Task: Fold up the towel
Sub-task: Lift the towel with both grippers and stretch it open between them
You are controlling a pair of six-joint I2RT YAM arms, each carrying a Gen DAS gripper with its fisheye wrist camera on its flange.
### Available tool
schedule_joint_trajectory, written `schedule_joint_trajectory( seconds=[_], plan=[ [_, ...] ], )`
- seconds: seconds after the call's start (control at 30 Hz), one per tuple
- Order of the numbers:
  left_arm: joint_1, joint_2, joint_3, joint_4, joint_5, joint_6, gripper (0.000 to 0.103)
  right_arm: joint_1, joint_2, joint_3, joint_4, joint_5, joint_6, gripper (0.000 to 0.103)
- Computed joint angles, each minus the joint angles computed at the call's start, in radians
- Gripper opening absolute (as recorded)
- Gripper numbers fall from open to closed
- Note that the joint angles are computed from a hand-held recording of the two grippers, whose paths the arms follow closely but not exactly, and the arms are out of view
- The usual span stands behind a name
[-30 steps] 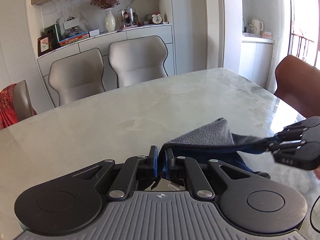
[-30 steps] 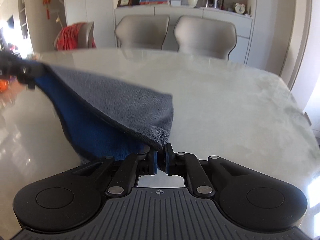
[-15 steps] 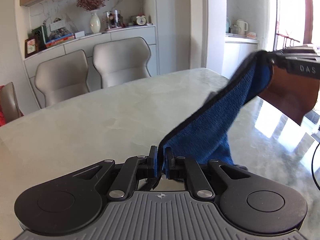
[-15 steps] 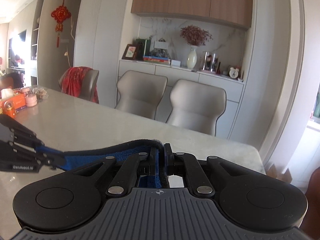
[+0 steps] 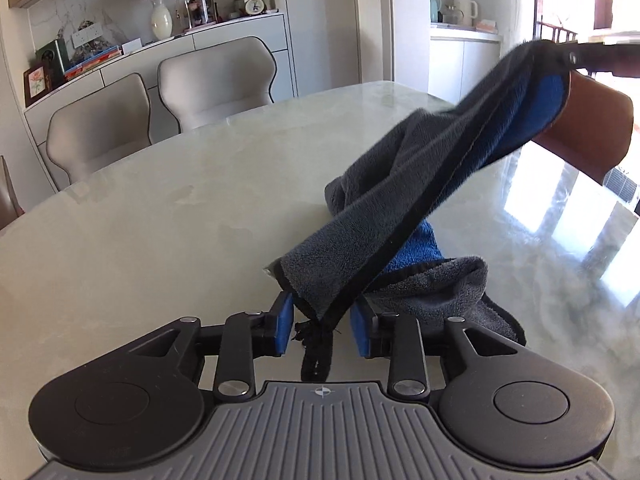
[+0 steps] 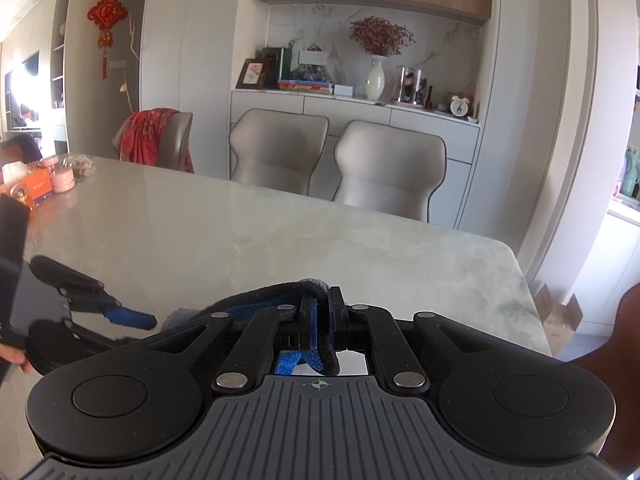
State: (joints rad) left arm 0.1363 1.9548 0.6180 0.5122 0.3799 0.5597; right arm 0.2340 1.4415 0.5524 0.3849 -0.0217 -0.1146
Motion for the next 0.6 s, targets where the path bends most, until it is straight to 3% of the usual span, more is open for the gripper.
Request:
schedule_joint_trajectory(
  seconds=[0.1,0.27,0.33,0.43,0.6],
  plan=[
    [-0.029,0.041,-0.013,0.086,-0.034,0.007,0.039,0.005,0.001,0.006,-0.002,-0.007,0.002,0.006],
    [-0.078,0.086,-0.053,0.232,-0.084,0.022,0.037,0.002,0.001,0.012,-0.006,-0.015,0.013,0.006],
    [-0.084,0.101,-0.038,0.228,-0.1,0.02,0.014,-0.002,-0.006,0.011,-0.008,-0.025,0.022,0.006],
    [-0.076,0.099,-0.024,0.224,-0.119,0.006,0.006,-0.01,-0.014,0.007,-0.006,-0.036,0.025,0.006],
    [-0.023,-0.008,-0.01,0.206,-0.105,0.006,0.005,-0.025,-0.009,0.013,0.006,-0.025,-0.007,0.006]
  ],
)
